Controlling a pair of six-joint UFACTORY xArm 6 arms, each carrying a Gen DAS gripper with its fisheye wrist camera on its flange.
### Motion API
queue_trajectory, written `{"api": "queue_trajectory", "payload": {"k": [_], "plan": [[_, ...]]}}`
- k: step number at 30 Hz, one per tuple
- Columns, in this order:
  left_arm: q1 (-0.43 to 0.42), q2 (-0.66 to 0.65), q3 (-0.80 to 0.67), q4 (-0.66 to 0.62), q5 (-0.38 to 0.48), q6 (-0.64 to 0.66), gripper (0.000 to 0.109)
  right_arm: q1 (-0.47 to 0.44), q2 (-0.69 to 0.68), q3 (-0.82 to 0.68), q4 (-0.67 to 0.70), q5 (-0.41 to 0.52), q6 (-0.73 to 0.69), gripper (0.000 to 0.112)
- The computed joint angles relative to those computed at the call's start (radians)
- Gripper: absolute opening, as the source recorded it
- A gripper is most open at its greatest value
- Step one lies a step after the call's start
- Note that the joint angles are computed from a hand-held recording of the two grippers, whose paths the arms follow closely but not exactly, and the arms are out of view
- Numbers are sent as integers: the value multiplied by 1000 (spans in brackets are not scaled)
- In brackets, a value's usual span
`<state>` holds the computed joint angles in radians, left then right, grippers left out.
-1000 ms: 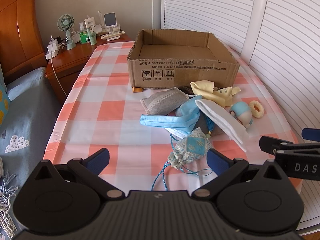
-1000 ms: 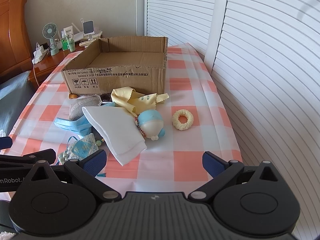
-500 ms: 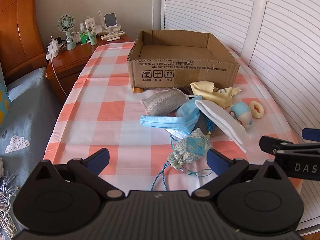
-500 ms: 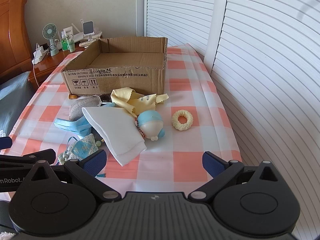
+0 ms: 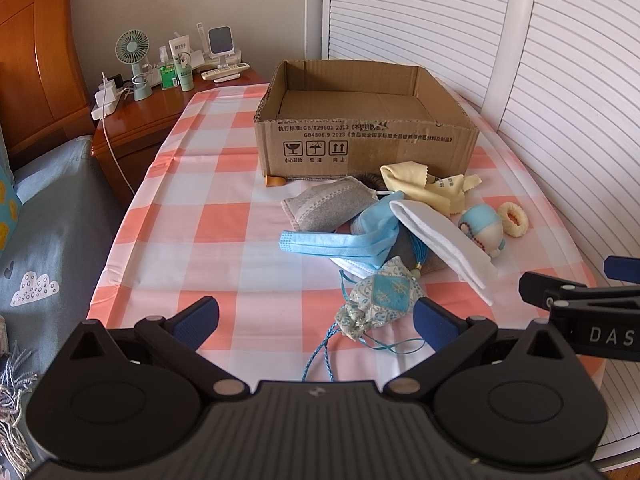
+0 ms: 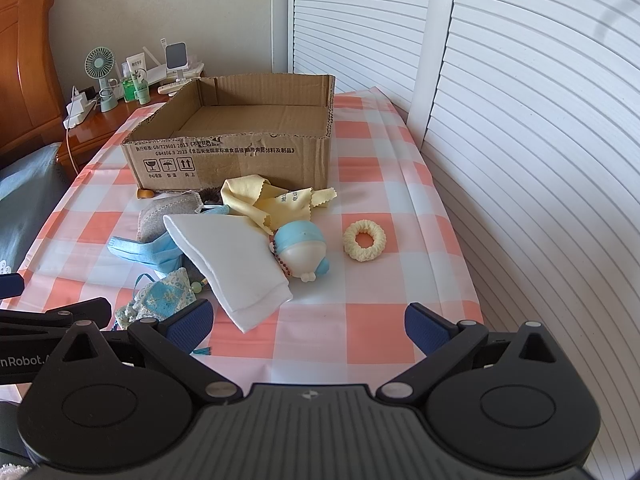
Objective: Organize soft objects
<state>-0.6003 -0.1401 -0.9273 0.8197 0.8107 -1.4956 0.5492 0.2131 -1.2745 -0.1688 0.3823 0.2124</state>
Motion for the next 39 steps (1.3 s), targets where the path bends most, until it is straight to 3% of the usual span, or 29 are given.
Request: {"api": "queue_trajectory", "payload": {"k": [13,18,26,39], "plan": [[8,-13,8,41,-16,5,102,-2,-8,12,11,-25,-19,103],[30,-19,30,76,-85,31,102,-5,-4,16,53,-45,-71,103],[61,-12,51,128,-145,66,102,-11,13,29,241,-95,-275,103],[121,95,37,201,-321,135,102,-47,61,13,303,-89,-344,103]]}}
